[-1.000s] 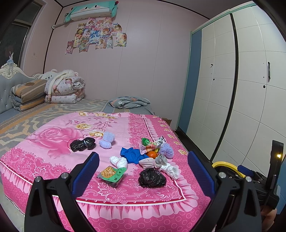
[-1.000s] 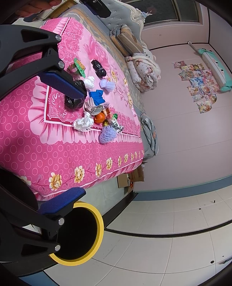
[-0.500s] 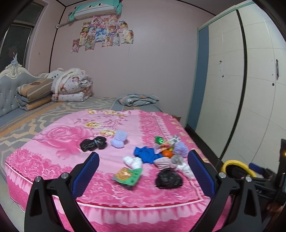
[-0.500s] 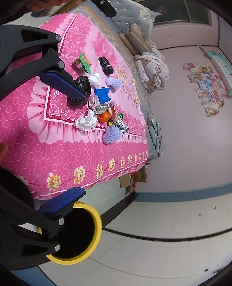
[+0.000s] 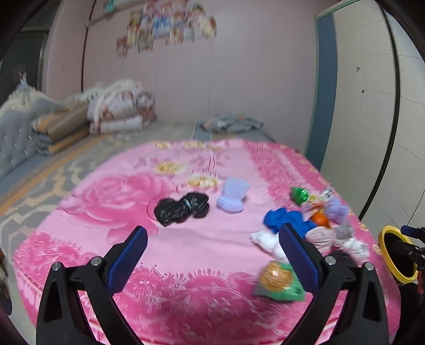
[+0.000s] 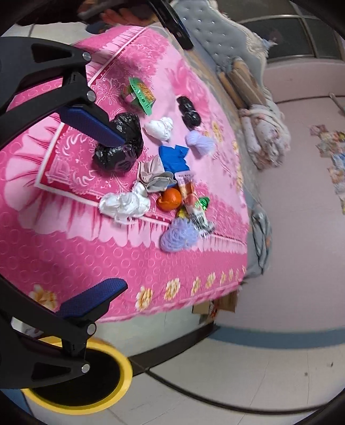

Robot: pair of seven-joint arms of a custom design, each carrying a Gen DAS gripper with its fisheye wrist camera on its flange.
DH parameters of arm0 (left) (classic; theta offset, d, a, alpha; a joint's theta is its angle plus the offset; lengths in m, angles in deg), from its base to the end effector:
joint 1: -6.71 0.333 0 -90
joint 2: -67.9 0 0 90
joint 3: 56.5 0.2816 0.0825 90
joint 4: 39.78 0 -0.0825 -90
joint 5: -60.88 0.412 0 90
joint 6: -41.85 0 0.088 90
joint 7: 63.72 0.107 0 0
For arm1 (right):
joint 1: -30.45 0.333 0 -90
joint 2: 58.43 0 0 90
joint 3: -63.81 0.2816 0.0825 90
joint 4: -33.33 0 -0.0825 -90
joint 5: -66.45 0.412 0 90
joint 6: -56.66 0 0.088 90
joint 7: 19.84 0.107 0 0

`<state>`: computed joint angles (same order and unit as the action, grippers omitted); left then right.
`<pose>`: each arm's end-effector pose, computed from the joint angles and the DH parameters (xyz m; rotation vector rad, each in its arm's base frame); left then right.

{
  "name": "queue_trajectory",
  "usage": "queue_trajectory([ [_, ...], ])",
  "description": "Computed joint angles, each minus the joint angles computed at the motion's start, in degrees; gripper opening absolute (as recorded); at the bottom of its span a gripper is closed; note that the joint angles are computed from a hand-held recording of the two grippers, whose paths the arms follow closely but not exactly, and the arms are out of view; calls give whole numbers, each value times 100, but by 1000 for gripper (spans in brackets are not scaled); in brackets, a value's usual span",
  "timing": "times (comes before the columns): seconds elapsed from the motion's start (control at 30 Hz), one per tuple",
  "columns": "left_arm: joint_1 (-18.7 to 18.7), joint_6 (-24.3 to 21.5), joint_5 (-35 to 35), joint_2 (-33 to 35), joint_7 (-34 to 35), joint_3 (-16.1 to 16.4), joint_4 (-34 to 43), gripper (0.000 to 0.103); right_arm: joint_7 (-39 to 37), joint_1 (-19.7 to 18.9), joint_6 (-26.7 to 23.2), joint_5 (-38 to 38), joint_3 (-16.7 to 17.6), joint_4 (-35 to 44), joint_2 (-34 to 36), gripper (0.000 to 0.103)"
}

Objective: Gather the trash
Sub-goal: 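Grasp the black plastic bag bundle with left tool while right tool grasps white plastic bundle, then carry both held bundles over the yellow-rimmed bin with both tools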

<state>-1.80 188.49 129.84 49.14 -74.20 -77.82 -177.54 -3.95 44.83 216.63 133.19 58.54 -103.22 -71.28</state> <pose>0.4378 -0.2685 0.4234 -1.8006 1.3258 -0.7921 0.5254 0.0411 0.4072 -1.9365 1.2180 -0.4396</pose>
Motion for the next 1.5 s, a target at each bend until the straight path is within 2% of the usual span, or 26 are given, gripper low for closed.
queue_trajectory([
  [0.07,135,345,23,222,184,216,96,96,248,-56,-368,-266,1,281,272,95],
  [0.13,220,381,-63,483,467,326,284,96,312,-123,-607,-359,43,503,493,95],
  [0.23,293,459,-292,952,1104,552,631,96,514,-223,-612,-643,215,778,802,95],
  [0.4,288,550,-851,1698,2222,902,1245,96,971,-395,-950,-1215,416,1245,1265,95],
  [0.57,219,663,-895,2223,2532,1178,1761,96,1298,-555,-1071,-1330,591,1718,1713,95],
  [0.73,78,506,-1265,2867,3272,1421,2348,96,1549,-729,-1290,-1548,724,2009,2079,95],
  [0.8,98,632,-1680,3095,3687,1490,2491,96,1546,-789,-1326,-1584,780,2060,2168,95],
  [0.93,26,993,-2041,3319,3981,1676,2556,93,1478,-884,-1393,-1562,862,2118,2296,94],
  [1.0,6,1079,-2285,3418,4171,1729,2593,80,1555,-913,-1440,-1620,883,2219,2413,86],
  [1.03,8,1127,-2438,3463,4279,1745,2605,77,1574,-935,-1456,-1642,895,2268,2464,80],
  [1.1,-38,1269,-2573,3516,4403,1806,2605,64,1598,-976,-1462,-1668,928,2360,2552,74],
  [1.17,-124,1399,-2572,3522,4414,1900,2578,57,1755,-1027,-1578,-1711,933,2468,2632,51],
  [1.23,-171,1555,-2595,3498,4402,1959,2522,51,1803,-1096,-1730,-1691,955,2547,2685,39],
  [1.4,-337,1672,-2375,3415,4027,2137,2456,39,1833,-1121,-1634,-1730,989,2488,2644,33],
  [1.5,-371,1686,-2167,3243,3751,2169,2342,36,1824,-1165,-1690,-1571,998,2415,2528,32],
])
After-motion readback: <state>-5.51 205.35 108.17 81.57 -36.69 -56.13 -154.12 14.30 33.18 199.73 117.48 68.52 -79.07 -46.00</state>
